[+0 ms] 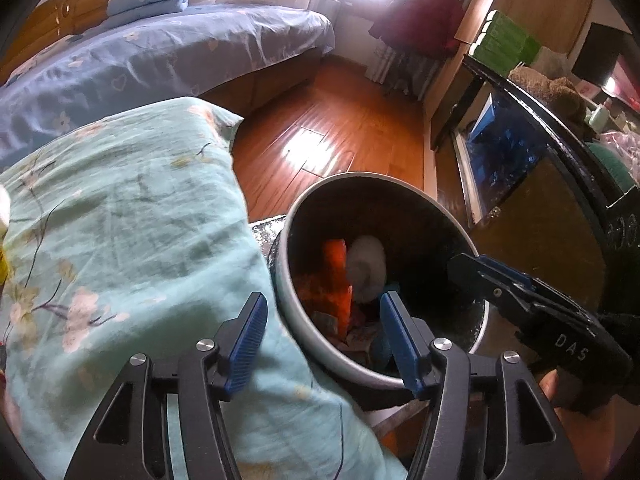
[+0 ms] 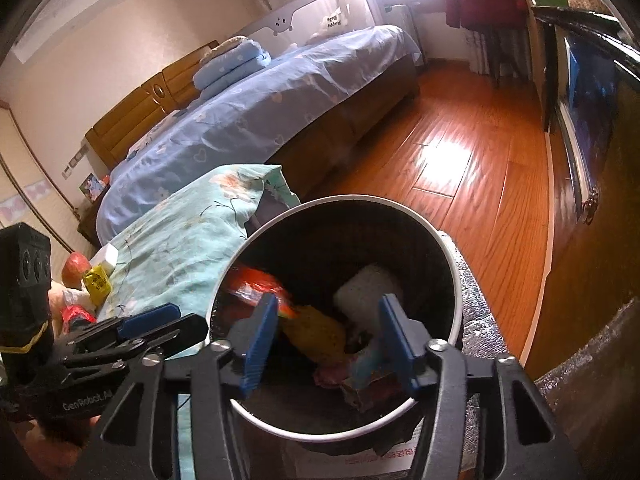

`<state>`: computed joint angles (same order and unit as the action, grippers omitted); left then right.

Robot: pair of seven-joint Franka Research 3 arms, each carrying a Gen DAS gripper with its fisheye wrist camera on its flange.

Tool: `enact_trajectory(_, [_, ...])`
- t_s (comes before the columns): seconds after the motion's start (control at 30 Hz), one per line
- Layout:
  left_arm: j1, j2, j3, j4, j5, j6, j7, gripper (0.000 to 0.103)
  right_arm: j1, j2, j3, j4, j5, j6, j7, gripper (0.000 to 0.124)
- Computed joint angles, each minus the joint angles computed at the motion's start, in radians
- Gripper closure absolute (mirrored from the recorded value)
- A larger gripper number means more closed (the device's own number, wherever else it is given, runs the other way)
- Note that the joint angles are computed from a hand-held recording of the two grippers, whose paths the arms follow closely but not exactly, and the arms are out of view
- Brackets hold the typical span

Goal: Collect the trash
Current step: 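Open the right tool to drop the brush while the left tool drops the packet, then move both open tools back toward the trash on the sheet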

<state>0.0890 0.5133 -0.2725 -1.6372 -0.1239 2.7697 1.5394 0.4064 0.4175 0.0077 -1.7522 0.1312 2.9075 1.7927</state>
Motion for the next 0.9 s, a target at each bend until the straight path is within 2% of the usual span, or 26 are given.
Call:
enact_trajectory(0.17, [0.039, -0.092, -0.017, -0.144, -0.039, 0.085, 0.015, 0.041, -0.003, -0.022, 0.020, -0.035, 0.026, 0.043, -0.013, 0.048])
enact_trajectory(0.3, [0.070, -0.175, -0.025, -0.268, -0.083, 0.145, 0.022, 0.040, 0.001, -0.038, 0.041, -0.061, 0.052, 0.070, -0.030, 0.044])
enact_trajectory(0.5, [0.120, -0.307, -0.049, -0.442, -0.226, 0.199, 0.099, 0.040, 0.020, -0.051, 0.064, -0.080, 0.083, 0.089, -0.044, 0.040])
enact_trajectory(0.67, [0.119, -0.426, -0.021, -0.574, -0.377, 0.218, 0.199, 0.040, 0.031, -0.053, 0.092, -0.084, 0.105, 0.092, -0.072, 0.039])
enact_trajectory(0.9, [0.070, -0.568, 0.083, -0.728, -0.493, 0.234, 0.256, 0.040, 0.067, -0.025, 0.125, -0.047, 0.119, 0.074, -0.114, 0.039])
